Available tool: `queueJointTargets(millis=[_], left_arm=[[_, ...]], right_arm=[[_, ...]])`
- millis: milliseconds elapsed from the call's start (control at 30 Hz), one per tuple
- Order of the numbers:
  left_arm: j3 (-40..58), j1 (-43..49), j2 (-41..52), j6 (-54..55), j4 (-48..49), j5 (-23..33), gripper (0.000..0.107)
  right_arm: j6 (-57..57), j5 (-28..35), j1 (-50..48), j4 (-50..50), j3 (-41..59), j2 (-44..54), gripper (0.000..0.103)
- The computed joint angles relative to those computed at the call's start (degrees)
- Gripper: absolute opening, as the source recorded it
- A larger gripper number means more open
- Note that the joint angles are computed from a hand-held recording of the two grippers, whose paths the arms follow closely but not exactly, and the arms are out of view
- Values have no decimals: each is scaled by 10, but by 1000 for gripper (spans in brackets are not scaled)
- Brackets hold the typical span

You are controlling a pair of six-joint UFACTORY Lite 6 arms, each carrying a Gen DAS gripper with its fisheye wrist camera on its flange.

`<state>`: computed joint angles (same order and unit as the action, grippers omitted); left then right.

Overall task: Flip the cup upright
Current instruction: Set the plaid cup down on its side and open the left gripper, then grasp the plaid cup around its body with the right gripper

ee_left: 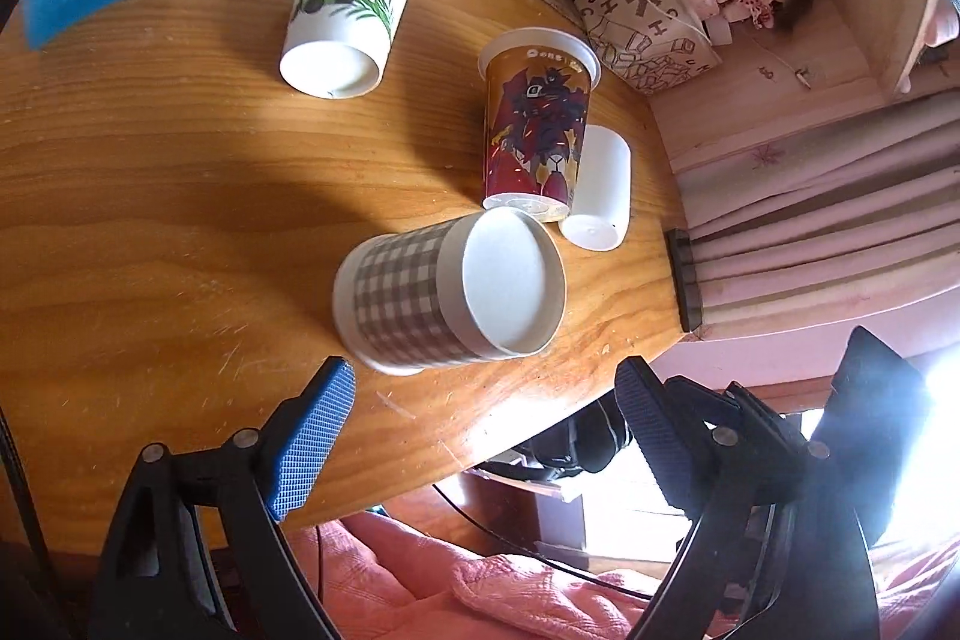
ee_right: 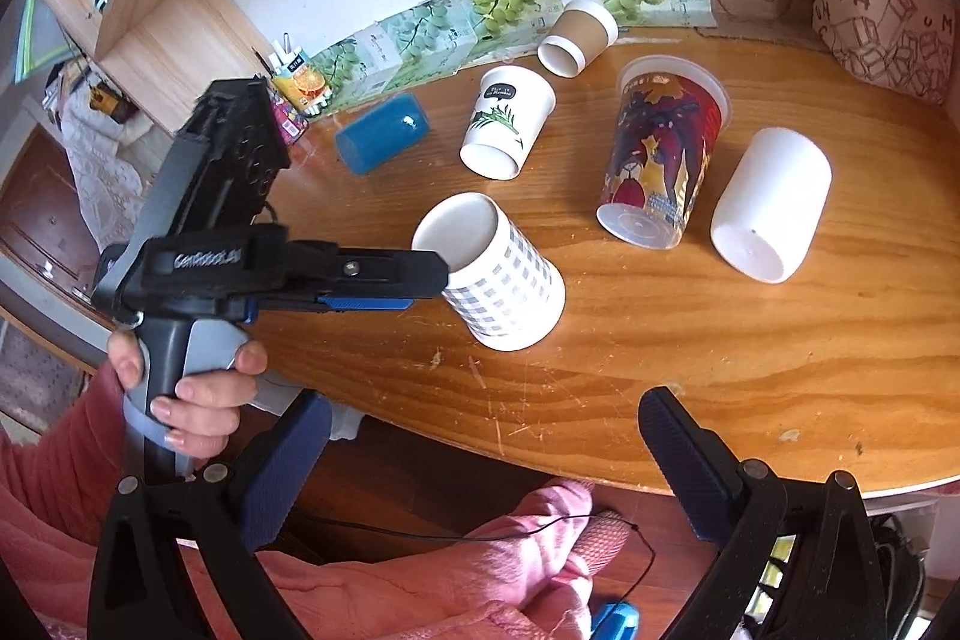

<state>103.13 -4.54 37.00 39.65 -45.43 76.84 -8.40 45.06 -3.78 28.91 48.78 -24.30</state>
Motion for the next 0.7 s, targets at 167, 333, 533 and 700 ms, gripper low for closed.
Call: queueJointTargets(millis=[167,333,533,700], left_arm=[[-117,16,-116,21,-1,-70,90],[-219,30,-229,44,-9,-147,90],[-314,48,-339,51,-32,-210,90],[-375,61,-429,72,-49,-250,90]], right_arm=[[-45,28,-42,80,-25,-12,103],[-91,69,-104,174,-47,-10,103],[-128,148,-171,289,-62,35,103],[-143,203,-203,393,-90,76,103]])
